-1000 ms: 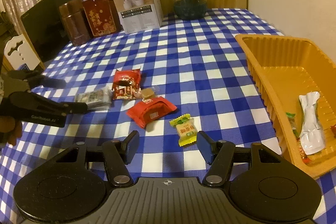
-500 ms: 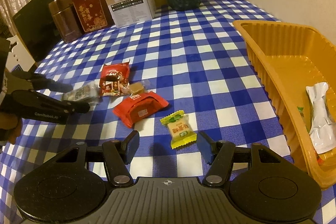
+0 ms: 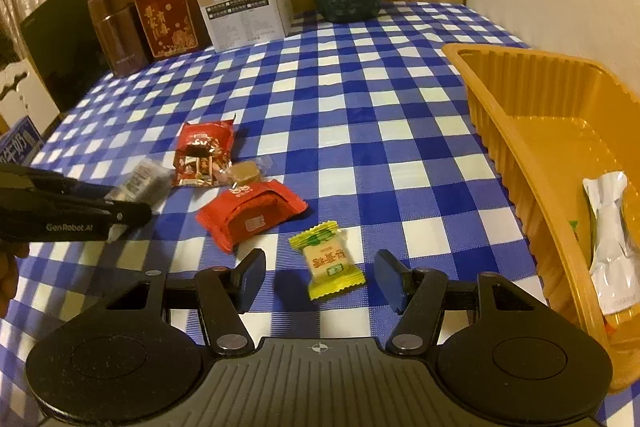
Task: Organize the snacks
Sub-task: 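Grasp the clear printed snack packet with the left tool while the right tool grasps the yellow-green candy, then carry the clear packet into the tray and open the left tool while the right tool carries the yellow candy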
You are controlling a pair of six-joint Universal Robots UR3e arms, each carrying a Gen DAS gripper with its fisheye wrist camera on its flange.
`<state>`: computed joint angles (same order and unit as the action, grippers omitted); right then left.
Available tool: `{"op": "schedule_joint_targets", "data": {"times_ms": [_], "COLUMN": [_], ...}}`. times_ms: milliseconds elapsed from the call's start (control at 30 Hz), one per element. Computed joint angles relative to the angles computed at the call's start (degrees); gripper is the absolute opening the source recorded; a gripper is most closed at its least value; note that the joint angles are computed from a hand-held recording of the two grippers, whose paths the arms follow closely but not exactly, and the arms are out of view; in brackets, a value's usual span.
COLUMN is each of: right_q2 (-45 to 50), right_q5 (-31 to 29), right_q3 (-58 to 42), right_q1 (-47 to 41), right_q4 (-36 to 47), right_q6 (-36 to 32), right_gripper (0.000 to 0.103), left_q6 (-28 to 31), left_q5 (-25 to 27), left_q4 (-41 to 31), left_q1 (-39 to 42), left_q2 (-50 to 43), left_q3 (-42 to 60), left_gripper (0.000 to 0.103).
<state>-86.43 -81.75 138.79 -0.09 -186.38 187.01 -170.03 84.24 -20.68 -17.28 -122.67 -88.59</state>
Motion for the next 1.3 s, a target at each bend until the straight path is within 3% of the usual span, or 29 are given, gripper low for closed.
{"op": "schedule_joint_targets", "data": {"times_ms": [133, 200, 333, 400, 433, 800, 1300], "right_q2": [2.30, 3.23, 4.38, 4.52, 4.52, -5.15, -36.45], "right_q5": [-1.63, -2.63, -4.83, -5.14, -5.39, -3.38, -1.41], "right_q3": [-0.70, -1.34, -1.84, -1.75, -1.72, 2.45, 7.17], "right_q1": [0.98, 1.59, 2.78, 3.03, 3.34, 2.46, 2.36], "right_q4": [-2.05, -2.57, -3.48, -3.82, -3.84, 1.87, 25.85], "right_q6": [-1.60, -2.55, -4.61, -5.65, -5.88, -3.50, -0.34], "right_gripper": [0.059, 0.048, 0.037, 0.024, 0.022, 0.021, 0.021], "left_q6": [-1.64, -2.41, -3.51, -4.20, -4.53, -11.42, -25.34], "left_q5": [0.78, 1.03, 2.16, 2.66, 3.07, 5.19, 10.57], "left_q4": [1.79, 2.40, 3.52, 3.85, 3.78, 0.53, -6.07], "left_q1": [-0.47, -0.51, -1.01, -1.23, -1.44, -4.10, -11.84], "left_q2": [-0.76, -0.96, -1.12, -1.01, -0.90, 5.84, 24.31], "left_q3": [0.02, -0.02, -0.40, -0.66, -0.72, -6.60, -18.16], "left_gripper": [0.042, 0.042, 0.041, 0.038, 0.037, 0.036, 0.036]}}
